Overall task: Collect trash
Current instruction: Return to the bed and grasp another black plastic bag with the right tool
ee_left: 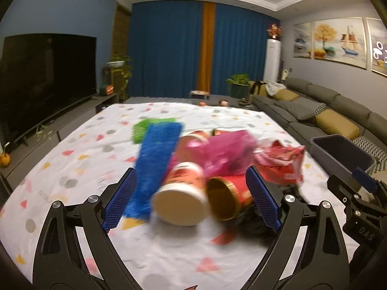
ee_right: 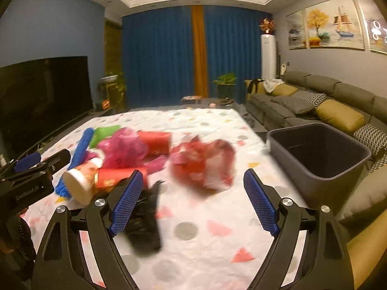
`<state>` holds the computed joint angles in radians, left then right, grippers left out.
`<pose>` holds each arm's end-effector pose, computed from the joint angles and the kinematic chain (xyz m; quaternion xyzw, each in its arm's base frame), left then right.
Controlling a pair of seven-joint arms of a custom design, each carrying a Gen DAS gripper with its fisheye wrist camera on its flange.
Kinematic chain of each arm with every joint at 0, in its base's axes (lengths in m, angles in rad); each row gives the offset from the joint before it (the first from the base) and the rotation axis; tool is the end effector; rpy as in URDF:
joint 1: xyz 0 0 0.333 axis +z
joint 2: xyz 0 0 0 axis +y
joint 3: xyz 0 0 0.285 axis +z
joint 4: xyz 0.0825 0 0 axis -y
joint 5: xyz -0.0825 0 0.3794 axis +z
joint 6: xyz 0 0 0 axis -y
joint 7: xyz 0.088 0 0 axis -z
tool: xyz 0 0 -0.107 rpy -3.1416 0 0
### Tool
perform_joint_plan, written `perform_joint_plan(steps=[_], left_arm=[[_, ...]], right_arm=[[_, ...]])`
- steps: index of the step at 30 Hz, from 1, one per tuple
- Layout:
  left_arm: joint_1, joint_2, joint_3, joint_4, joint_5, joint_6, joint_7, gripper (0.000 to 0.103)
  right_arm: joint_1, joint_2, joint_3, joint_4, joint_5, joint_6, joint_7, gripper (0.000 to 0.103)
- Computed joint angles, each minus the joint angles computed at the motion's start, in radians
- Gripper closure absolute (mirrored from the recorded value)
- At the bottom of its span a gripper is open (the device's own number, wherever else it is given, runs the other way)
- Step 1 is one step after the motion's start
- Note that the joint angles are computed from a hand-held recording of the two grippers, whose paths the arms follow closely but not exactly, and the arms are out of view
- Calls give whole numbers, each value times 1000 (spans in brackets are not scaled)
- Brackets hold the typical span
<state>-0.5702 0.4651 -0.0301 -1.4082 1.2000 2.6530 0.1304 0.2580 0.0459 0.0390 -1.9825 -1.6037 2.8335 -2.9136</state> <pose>0.5829 -0.4248 0.4860 -0.5887 0.6075 -0.4069 0.3447 0.5463 0.2207 0.4621 -0.5662 0.6211 -0.3814 0.3851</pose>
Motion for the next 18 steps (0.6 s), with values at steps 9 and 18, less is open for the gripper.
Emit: perform_joint_plan(steps=[9,18], left_arm=[[55,-88,-9,-125,57,1,-111,14],[90,-68,-26,-116,54,34,-104,14]], right_arm=[[49,120,-14,102,172,8,-177,20],[91,177,-52,136,361,20,-358,20]])
